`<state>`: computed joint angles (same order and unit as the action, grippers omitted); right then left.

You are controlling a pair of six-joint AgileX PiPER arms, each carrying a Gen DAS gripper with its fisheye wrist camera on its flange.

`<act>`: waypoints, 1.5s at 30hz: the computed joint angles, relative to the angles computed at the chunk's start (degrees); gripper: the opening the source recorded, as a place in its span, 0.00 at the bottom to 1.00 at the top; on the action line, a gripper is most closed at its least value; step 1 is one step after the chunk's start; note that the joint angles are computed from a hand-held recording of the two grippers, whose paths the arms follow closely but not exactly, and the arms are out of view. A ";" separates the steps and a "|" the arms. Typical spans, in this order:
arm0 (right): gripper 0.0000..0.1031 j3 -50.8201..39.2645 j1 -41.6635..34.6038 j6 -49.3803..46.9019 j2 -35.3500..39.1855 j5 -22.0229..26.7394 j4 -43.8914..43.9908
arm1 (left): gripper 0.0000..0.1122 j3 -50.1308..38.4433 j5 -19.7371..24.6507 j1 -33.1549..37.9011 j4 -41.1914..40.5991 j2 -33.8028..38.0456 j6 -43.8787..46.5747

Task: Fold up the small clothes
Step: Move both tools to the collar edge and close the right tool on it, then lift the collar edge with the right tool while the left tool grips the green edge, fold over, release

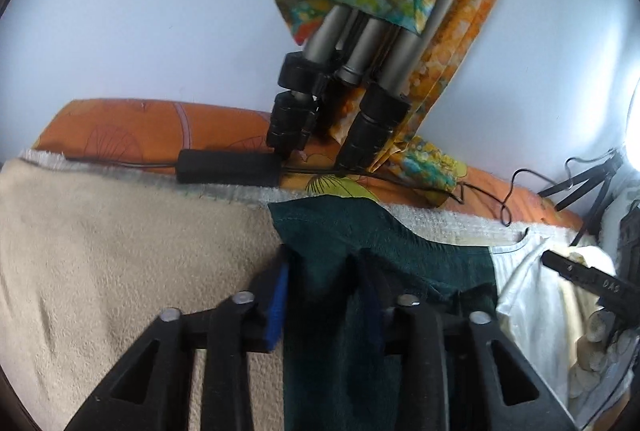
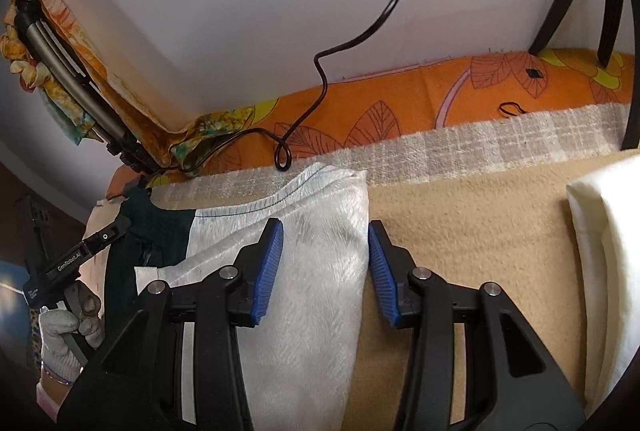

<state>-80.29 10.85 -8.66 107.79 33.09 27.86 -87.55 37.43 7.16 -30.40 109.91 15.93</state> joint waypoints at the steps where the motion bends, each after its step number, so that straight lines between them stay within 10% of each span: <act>1: 0.38 0.01 0.57 0.42 0.13 -0.58 -0.64 | 0.12 -0.46 0.40 -0.34 -0.11 0.30 0.94; 4: 0.07 -0.58 0.65 0.56 0.89 -0.19 -0.94 | 0.00 -0.78 0.55 -1.58 2.09 0.03 1.18; 20: 0.04 11.05 -0.20 -8.61 -18.21 0.84 7.58 | 0.00 11.17 3.59 -0.21 -7.41 -18.76 9.27; 29: 0.04 19.74 6.42 1.76 -35.97 4.48 -5.65 | 0.00 23.94 7.65 4.66 -11.58 -35.93 15.24; 36: 0.04 29.62 19.13 21.43 -50.69 6.54 -23.07 | 0.00 35.48 10.33 6.26 -10.30 -50.92 16.98; 45: 0.04 43.24 58.66 72.99 -62.99 18.81 -63.44 | 0.01 50.43 24.41 21.46 -15.50 -67.10 29.73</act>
